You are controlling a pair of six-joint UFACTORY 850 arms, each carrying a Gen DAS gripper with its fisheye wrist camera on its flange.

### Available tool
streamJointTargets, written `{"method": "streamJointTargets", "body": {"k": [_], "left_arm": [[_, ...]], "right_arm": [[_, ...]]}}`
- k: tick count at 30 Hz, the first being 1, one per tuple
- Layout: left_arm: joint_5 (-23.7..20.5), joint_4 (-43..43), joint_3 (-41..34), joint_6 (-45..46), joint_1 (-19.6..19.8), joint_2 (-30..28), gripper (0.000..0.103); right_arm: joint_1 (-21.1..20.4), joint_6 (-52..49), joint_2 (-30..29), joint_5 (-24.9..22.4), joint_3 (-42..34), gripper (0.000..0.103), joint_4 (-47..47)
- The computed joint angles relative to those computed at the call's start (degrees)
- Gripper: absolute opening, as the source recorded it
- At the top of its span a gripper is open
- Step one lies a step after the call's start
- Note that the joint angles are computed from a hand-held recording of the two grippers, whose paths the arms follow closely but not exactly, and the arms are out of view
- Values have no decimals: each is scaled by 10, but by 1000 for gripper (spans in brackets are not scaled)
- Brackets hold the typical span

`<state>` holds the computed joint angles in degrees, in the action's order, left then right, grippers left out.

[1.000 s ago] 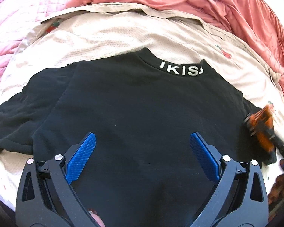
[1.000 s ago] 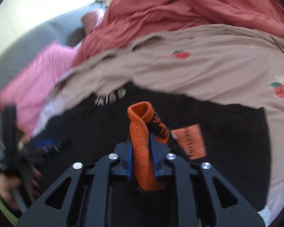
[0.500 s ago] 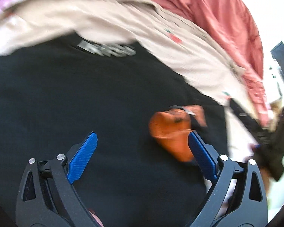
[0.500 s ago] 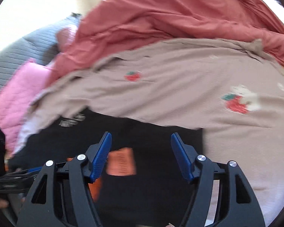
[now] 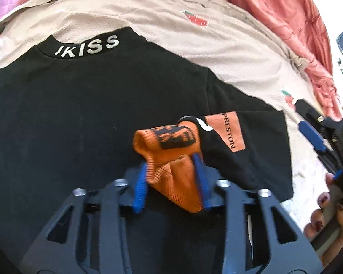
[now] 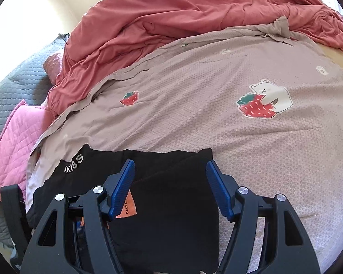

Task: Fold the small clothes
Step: 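Carry the cuff across the shirt body with the right gripper while the left gripper takes it, then lay the held cuff onto the shirt body and open the left gripper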

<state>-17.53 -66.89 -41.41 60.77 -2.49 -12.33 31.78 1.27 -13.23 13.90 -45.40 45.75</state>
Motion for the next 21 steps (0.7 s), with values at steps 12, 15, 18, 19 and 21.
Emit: {"method": "streamJointTargets", "body": {"k": [12,15,18,19,21], "left_arm": [[-103,-194,6,234,193,65,13],[-91,-218,-3,265,230,60,12],[-98,-220,-15,269,263,41,5],[-100,-225,-18,278,272,36,4],[-102,-212,-24,277,289,23,4]], "right_arm": [[22,142,-18,10,-20,64,-186],[34,159,-31,3,-33,64,-223],[49,145,-46,-9,-51,66,-238],[56,114,-51,-11,-57,66,-217],[66,75,-58,-13,-65,66,-196]]}}
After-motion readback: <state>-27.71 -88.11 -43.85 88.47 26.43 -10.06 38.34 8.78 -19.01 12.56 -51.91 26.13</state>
